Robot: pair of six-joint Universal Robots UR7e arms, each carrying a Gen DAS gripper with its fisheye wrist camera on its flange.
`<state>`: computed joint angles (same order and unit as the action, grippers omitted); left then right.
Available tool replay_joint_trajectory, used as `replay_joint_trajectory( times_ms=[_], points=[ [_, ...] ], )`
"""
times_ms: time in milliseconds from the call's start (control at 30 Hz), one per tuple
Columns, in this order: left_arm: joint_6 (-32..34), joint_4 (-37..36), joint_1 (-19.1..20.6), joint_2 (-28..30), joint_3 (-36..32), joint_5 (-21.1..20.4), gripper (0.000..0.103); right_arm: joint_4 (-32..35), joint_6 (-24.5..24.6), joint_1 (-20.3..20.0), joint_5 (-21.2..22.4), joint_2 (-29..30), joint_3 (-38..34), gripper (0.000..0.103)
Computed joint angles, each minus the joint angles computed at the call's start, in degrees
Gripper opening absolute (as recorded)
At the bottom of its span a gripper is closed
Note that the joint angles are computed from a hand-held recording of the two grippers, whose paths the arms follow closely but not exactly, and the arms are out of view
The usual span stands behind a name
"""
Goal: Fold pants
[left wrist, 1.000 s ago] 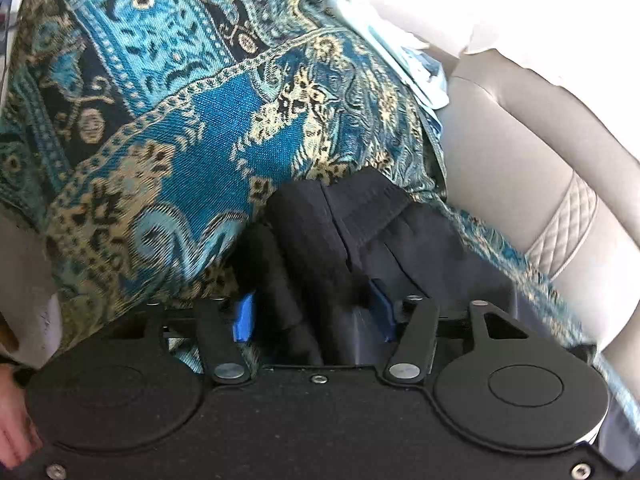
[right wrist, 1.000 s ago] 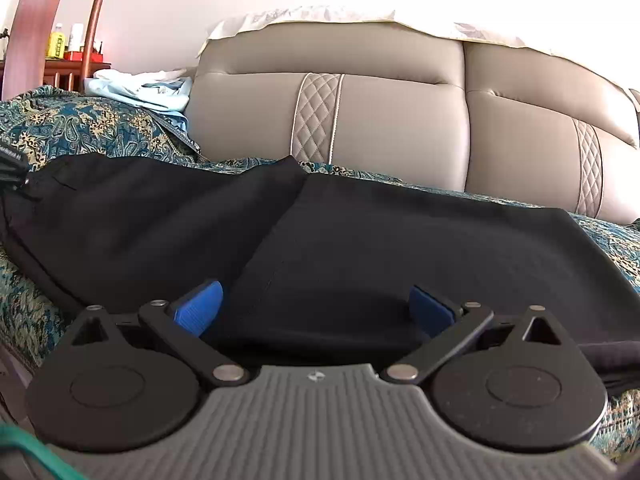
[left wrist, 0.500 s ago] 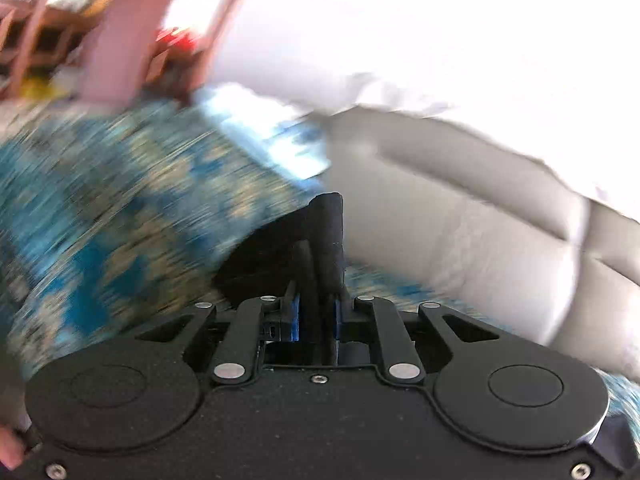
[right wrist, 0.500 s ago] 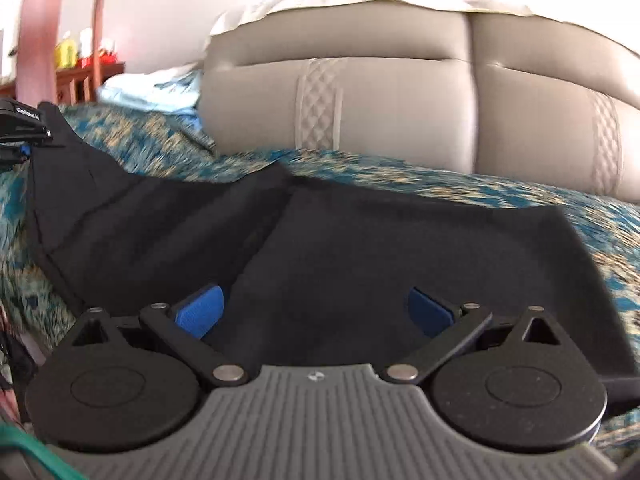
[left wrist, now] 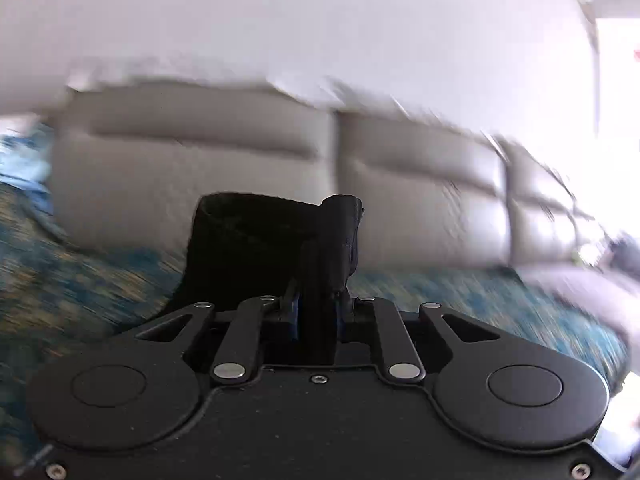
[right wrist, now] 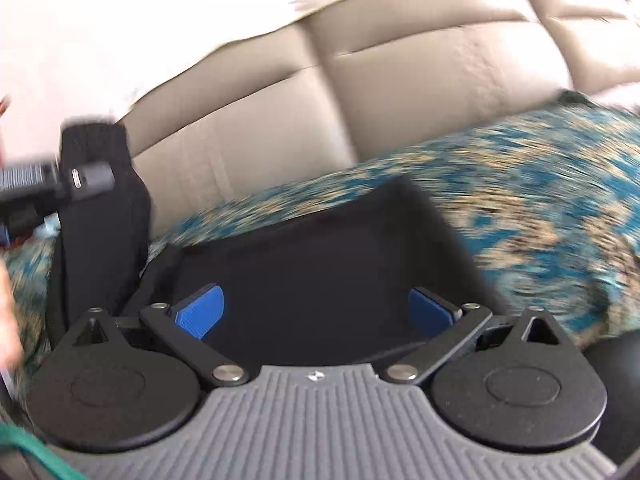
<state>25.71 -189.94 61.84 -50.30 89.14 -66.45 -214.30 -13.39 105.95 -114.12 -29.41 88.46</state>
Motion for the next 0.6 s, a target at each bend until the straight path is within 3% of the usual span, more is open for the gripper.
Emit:
replay_joint_trajectory(
  times_ms=[133, 200, 267, 333, 400, 500, 600],
  points=[
    [-3.51, 15.97, -0.43, 3.20, -1.77, 2.08, 0.021, -2.73, 5.44, -1.44, -0.35, -3.01, 3.59, 0.103],
    [-5.84, 22.36, 0.10, 3.65, -2.52, 0.89, 0.026, -2.93, 7.79, -2.12, 0.64, -4.33, 5.23, 0.103],
    [-5.01, 19.83, -0.10, 2.79, 0.20, -0.03, 0.035, -2.72, 8.68, -2.53, 1.36, -4.93, 6.15, 0.103],
    [-4.50, 19.24, -0.02, 0.99, 2.20, -2.11, 0.061, -2.63, 7.95, -2.52, 1.59, -4.78, 6.41, 0.103],
    [-5.53, 18.71, 0.38, -0.84, 3.07, -4.09, 0.064, -2.12, 6.35, -2.22, 1.11, -3.87, 5.63, 0.103],
    [-7.87, 17.91, 0.82, -4.00, 4.83, -3.38, 0.069, -0.99, 6.69, -1.89, 2.42, -2.89, 4.84, 0.103],
    [-9.51, 15.00, 1.48, -6.58, 6.79, -0.98, 0.064, 0.70, 4.88, -0.90, 0.74, -0.90, 2.53, 0.103]
  ],
)
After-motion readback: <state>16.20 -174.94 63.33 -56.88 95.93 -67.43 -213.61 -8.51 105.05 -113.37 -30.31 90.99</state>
